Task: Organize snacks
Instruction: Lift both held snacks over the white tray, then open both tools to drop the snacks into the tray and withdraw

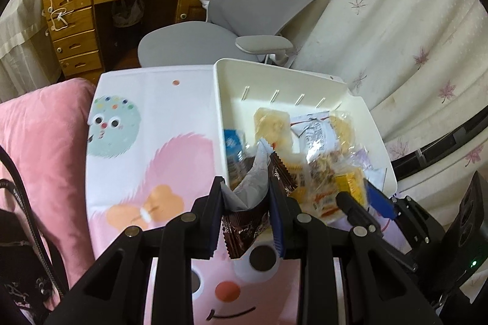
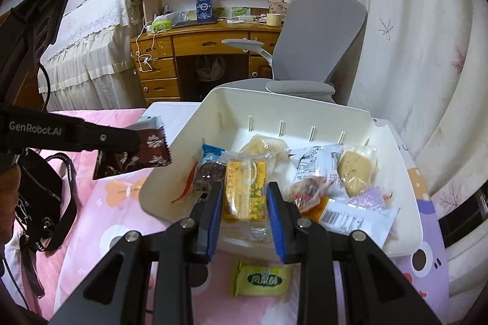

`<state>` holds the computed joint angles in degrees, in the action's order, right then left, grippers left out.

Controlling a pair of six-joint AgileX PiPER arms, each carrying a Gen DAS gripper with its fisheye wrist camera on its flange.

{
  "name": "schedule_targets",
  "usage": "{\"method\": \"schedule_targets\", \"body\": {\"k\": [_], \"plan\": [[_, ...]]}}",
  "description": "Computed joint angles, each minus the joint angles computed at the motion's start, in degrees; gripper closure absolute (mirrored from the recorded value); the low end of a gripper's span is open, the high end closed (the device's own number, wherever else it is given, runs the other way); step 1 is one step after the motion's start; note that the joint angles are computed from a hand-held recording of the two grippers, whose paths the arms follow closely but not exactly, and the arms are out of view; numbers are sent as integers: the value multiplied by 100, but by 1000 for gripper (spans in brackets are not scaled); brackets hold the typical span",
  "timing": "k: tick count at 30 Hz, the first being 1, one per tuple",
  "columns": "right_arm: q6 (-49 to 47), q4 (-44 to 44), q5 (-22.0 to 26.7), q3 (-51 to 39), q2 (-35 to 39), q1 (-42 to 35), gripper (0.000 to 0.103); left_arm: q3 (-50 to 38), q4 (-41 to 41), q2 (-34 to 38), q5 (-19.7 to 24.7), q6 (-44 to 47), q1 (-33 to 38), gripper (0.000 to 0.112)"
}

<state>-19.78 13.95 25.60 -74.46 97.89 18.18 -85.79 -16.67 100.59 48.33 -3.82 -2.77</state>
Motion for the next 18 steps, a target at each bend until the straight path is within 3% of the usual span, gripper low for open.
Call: {"method": "schedule_targets", "body": {"k": [5,9,18], "plan": [[47,-5,-6,-159,188,-44,74,-317,-35,271,-3,43,-129,85],[287,-229,41,-256,270,-55,72,-441,-102,381,116,27,-170,77],[505,-464,162,-123,17,-55,69,-370,21,115,305,-97,-140,65]]}}
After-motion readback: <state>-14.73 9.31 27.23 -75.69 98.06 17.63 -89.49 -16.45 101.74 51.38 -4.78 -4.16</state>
